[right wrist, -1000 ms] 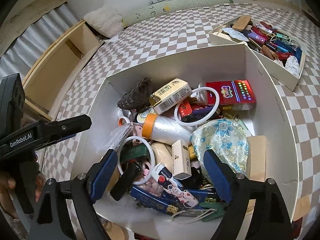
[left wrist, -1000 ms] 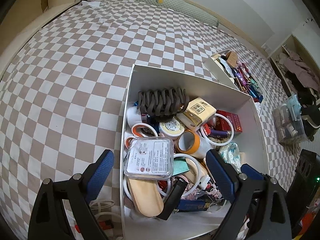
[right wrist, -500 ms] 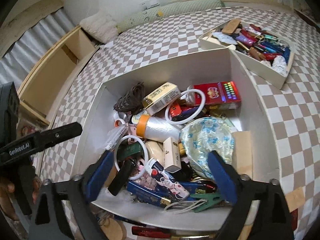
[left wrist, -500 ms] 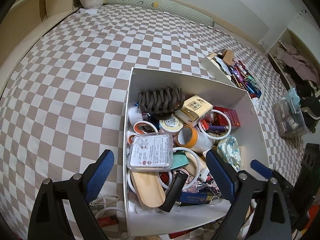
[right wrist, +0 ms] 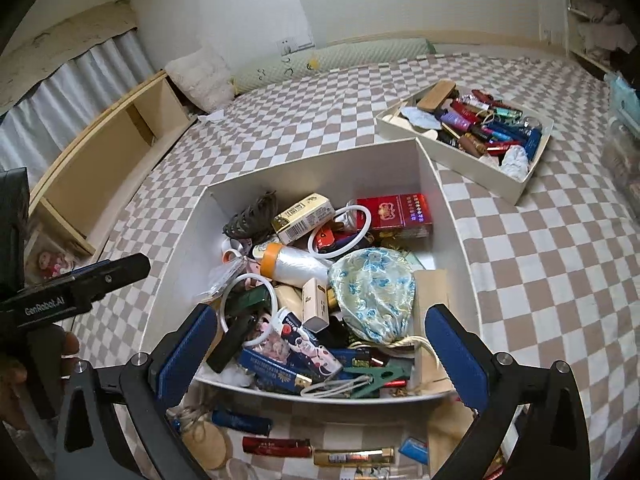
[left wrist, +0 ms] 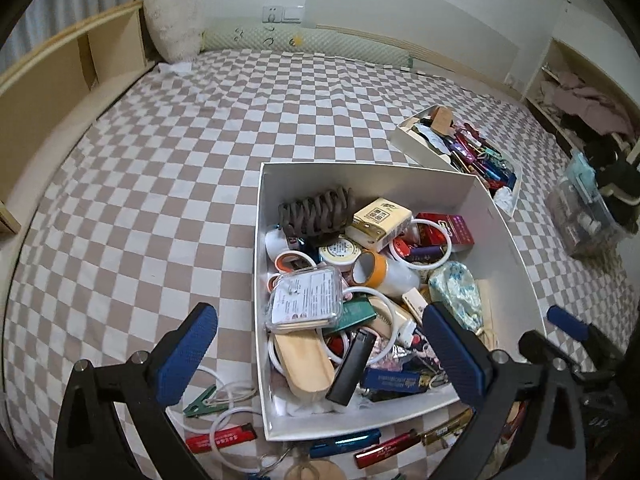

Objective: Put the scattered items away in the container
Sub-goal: 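Withdraw both tools from the box toward the items lying beside it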

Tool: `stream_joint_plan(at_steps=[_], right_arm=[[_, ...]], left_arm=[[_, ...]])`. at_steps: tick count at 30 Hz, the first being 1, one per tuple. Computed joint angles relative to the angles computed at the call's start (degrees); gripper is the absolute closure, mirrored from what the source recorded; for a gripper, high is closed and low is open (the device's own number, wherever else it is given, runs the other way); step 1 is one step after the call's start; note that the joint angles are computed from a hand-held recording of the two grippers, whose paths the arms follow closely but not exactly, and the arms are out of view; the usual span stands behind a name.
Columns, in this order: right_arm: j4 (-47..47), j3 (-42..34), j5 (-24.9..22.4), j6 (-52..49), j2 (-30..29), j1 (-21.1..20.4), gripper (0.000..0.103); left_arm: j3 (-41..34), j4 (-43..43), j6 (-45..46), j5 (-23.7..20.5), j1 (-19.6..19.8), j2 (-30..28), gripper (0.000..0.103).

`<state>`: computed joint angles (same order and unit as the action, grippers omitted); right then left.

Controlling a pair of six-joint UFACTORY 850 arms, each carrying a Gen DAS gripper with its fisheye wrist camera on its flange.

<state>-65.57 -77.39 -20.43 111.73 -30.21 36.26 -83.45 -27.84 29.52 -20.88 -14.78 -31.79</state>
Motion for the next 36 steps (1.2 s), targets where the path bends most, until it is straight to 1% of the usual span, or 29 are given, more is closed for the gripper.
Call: stream_joint_plan(at_steps=[4,9,13,16,20,24,28,30,36], right_arm=[[-3.3,1.5,-1.9,2.7,1.6,1.1,0.0],[-5.0,2.5,-4.0,4.0,2.9,2.4,0.0],[-6.6,3.4,-5.1,5.6,4.0,3.3,0.0],[-7.8,4.2,-6.2,6.8,4.7,4.0,0.0],[-9.6,5.6,-7.5,8.8,5.8,5.0,0.0],[-10.9,7.2,-8.0,11.1,6.6,5.6,0.0],[-11.6,8.7,-8.0,13.1,7.2,6.1,0.0],[-11.8,9.4,-8.0,13.6,7.6,6.4,0.0],[-11.4,11.2,-11.0,13.2,8.4,7.8,0.0]], left_arm=[[2.7,-1.6,2.8,1.5,-0.3,2.1,0.0],[5.6,-0.1,3.0,3.7,-1.1,4.4,0.0],[8.2,-6.0,9.0,4.2,-1.1,6.6,0.0],[10.5,-10.1,14.2,5.6,-1.5,8.6,0.0],[13.7,-17.3,23.0,6.8,-2.1,11.1,0.0],[16.5,-23.8,29.8,6.1,-2.6,13.1,0.0],[18.5,-27.5,33.1,4.5,-2.8,14.2,0.0],[19.7,-29.0,34.6,4.5,-3.0,14.9,0.0],[22.6,-33.9,40.6,5.1,-3.1,16.3,0.0]])
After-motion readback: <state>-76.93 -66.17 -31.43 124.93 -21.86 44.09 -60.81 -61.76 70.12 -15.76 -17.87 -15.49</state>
